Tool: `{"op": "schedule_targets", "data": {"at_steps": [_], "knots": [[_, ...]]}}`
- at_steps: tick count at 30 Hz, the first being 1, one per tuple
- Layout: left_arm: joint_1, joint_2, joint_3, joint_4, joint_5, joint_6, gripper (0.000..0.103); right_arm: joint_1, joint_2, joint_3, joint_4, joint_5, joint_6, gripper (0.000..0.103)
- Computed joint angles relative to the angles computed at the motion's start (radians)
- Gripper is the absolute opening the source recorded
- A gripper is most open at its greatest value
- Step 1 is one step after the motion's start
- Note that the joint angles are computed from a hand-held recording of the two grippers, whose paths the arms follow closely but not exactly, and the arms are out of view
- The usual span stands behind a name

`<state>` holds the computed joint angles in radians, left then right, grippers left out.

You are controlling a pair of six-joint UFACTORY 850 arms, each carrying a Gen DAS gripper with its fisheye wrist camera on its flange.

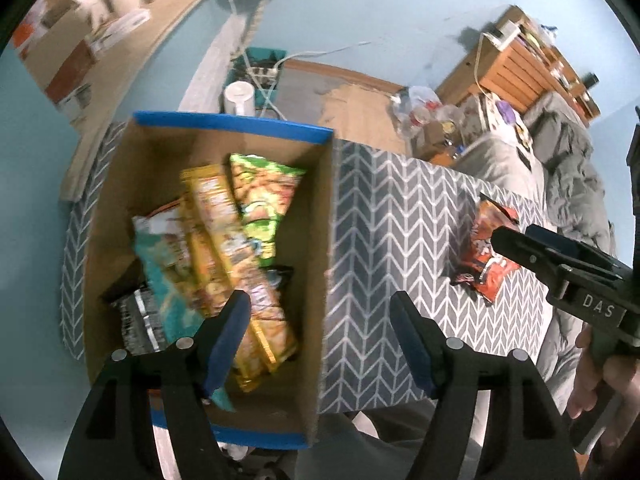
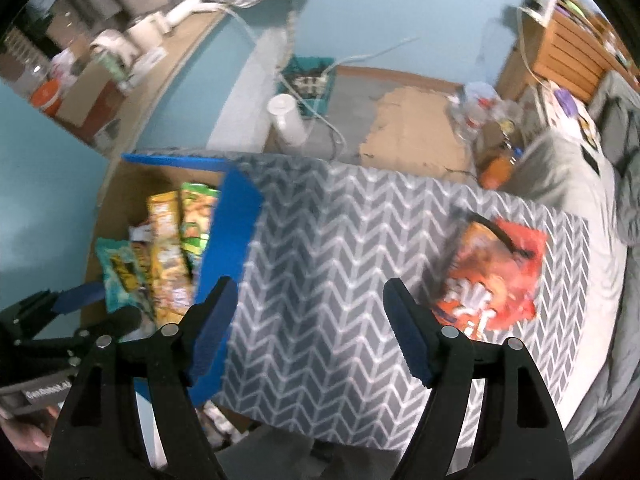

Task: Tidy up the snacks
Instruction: 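Move both grippers back over the orange bags on the table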

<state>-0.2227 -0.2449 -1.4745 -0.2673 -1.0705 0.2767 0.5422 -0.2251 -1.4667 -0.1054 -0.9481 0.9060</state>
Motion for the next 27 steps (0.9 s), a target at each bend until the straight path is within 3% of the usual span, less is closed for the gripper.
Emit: {"op": "schedule_targets", "data": {"at_steps": [15, 27], "knots": [[-0.181, -0.077, -0.086, -0.02, -0.02, -0.009, 0.08, -0.126, 0.241, 0.268, -0.016, -0.041, 0.033, 0.075], [-0.328, -0.146, -0.147, -0.018, -0.031, -0.034, 0.081, -0.272, 0.374, 0.446, 0.039, -0.049, -0.067, 0.076]]}}
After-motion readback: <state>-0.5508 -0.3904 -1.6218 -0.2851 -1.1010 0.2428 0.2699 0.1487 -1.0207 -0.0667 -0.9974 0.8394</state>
